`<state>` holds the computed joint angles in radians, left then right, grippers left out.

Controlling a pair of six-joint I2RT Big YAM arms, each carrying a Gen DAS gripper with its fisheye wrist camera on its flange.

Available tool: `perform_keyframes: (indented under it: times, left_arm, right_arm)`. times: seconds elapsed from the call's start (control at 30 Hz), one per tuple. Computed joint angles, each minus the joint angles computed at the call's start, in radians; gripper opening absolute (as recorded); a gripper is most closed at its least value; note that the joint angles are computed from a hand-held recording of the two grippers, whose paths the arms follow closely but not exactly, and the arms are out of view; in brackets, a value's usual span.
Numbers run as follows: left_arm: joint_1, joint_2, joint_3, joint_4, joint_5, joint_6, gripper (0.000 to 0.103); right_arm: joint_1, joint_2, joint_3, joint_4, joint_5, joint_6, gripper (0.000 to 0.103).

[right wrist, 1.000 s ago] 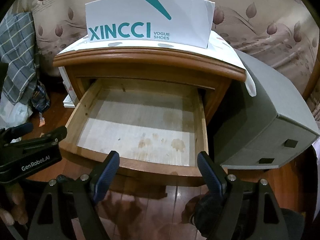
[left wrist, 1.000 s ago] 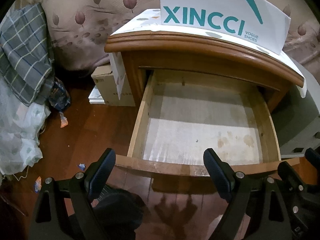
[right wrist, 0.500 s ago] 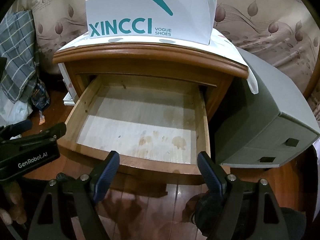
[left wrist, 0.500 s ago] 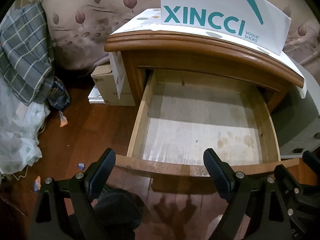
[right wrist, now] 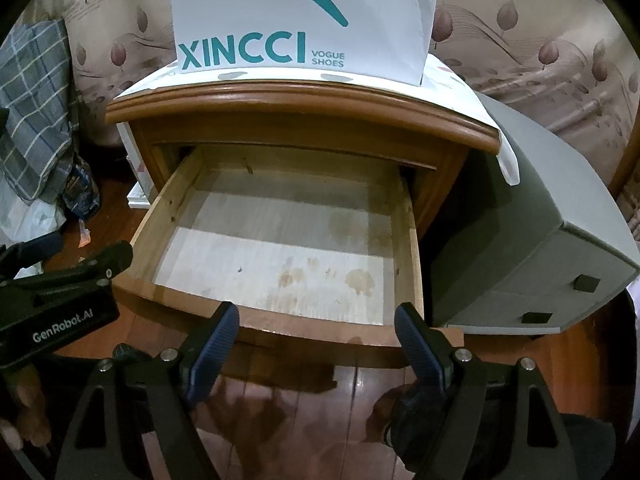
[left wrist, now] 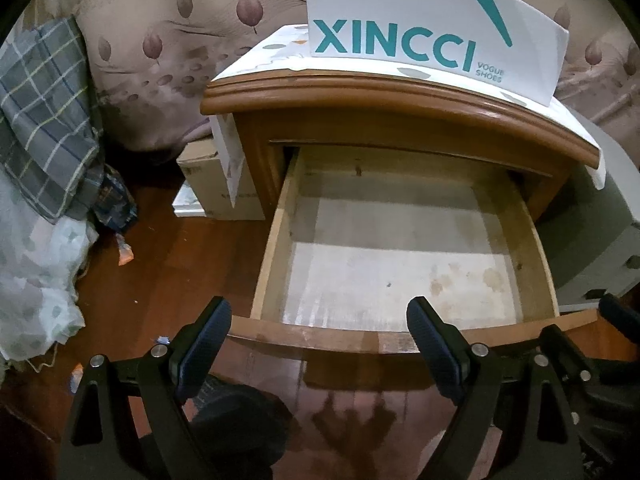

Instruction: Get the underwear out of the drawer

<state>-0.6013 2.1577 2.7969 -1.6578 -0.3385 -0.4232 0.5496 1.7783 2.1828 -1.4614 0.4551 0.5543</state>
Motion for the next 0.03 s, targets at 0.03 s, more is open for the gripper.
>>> perform_keyframes:
  times: [0.03]
  left_arm:
    - [0.003,0.0,0.001,0.0,0.008,-0.005,0.088]
  right_arm:
    - [0.0,0.001,0.002,-0.001,0.002,0.0,0.082]
